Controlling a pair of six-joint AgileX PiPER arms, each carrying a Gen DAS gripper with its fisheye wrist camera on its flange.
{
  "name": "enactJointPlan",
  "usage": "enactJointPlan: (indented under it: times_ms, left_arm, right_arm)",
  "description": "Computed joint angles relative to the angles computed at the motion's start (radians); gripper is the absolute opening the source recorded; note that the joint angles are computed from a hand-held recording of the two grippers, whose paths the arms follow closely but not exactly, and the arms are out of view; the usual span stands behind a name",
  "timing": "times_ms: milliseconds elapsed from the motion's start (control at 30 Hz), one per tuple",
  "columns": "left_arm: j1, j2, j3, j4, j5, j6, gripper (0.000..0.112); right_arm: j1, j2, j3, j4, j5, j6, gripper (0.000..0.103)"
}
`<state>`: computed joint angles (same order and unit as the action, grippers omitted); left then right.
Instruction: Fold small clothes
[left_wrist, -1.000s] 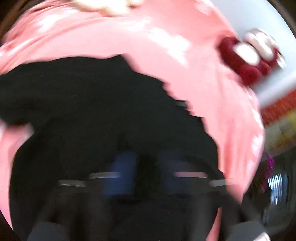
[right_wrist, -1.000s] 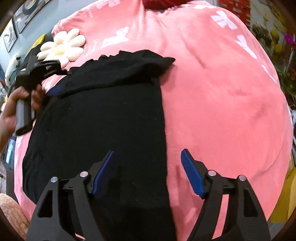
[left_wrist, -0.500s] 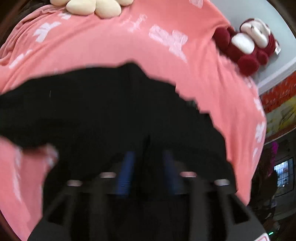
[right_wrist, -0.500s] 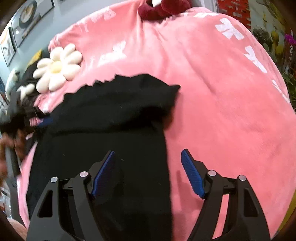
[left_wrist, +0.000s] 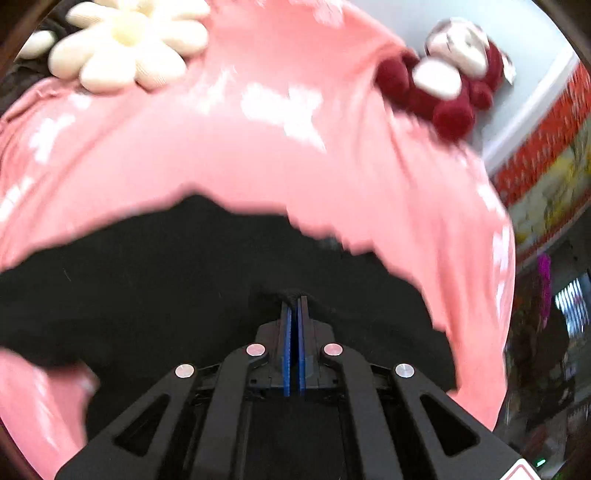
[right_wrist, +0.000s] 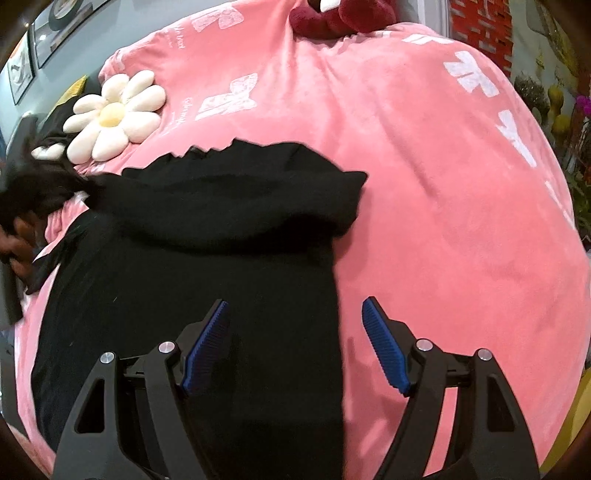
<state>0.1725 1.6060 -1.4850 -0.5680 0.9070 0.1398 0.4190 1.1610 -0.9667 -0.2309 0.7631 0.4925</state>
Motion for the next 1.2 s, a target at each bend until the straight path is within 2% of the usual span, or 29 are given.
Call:
enactJointPlan:
  times_ms: [100, 167, 267, 333, 367, 433, 467, 533, 600, 633, 733, 867, 933, 967, 1033, 1100, 1200]
  left_arm:
    - [0.059, 0.035, -0.075, 0.050, 0.009, -0.016, 0.000]
    - [0.091, 0.073, -0.097, 0.011, 0.064, 0.014, 0.000]
    - [0.071, 0.061, -0.033, 0.031, 0.021, 0.058, 0.000]
    - [0.083, 0.038, 0.046, -0.009, -0.010, 0.114, 0.000]
    - [0.082, 0.035, 0.065, -0.015, -0.019, 0.116, 0.000]
    - [0.080, 0.033, 0.086, -0.011, -0.026, 0.112, 0.000]
    - [0.079, 0.036, 0.084, -0.009, -0.025, 0.110, 0.000]
    - [0.076, 0.038, 0.085, -0.004, -0.024, 0.120, 0.001]
    - [0.067, 0.052, 0.089, 0.007, -0.005, 0.128, 0.001]
    - [0.057, 0.055, 0.099, 0.029, -0.006, 0.121, 0.001]
    - [0.042, 0.046, 0.143, 0.054, -0.037, 0.119, 0.002]
    - [0.074, 0.032, 0.193, 0.008, -0.055, 0.141, 0.008]
    - [0.089, 0.028, 0.194, 0.015, -0.044, 0.136, 0.009]
    - [0.101, 0.022, 0.192, 0.027, -0.033, 0.132, 0.009]
    - [0.145, 0.000, 0.198, 0.025, -0.012, 0.147, 0.009]
    - [0.200, -0.019, 0.202, -0.001, 0.026, 0.173, 0.016]
    - [0.245, -0.049, 0.209, -0.044, 0.072, 0.224, 0.016]
  right_arm:
    - [-0.056, 0.072, -0.034, 0.027, -0.028, -0.049, 0.073]
    - [-0.078, 0.124, -0.060, 0.058, -0.039, -0.076, 0.073]
    - [-0.046, 0.205, -0.104, -0.006, -0.063, -0.038, 0.073]
    - [-0.041, 0.281, -0.151, -0.030, -0.068, -0.037, 0.072]
    - [-0.061, 0.314, -0.175, 0.001, -0.069, -0.067, 0.067]
    - [-0.149, 0.352, -0.222, 0.136, -0.077, -0.156, 0.021]
    - [-0.186, 0.354, -0.236, 0.160, -0.077, -0.153, 0.015]
    - [-0.303, 0.366, -0.243, 0.305, -0.078, -0.232, 0.017]
    - [-0.336, 0.400, -0.243, 0.355, -0.051, -0.272, 0.022]
    - [-0.319, 0.378, -0.225, 0.321, -0.067, -0.236, 0.025]
    - [-0.270, 0.329, -0.217, 0.273, -0.071, -0.144, 0.025]
    - [-0.182, 0.288, -0.209, 0.147, -0.085, -0.061, 0.026]
    - [-0.164, 0.368, -0.266, 0.056, 0.007, -0.059, 0.025]
    - [-0.175, 0.388, -0.275, 0.070, 0.029, -0.067, 0.026]
    - [-0.223, 0.340, -0.247, 0.138, 0.009, -0.072, 0.031]
    - [-0.212, 0.281, -0.235, 0.113, -0.016, -0.041, 0.032]
    - [-0.193, 0.271, -0.298, 0.162, -0.035, -0.093, 0.032]
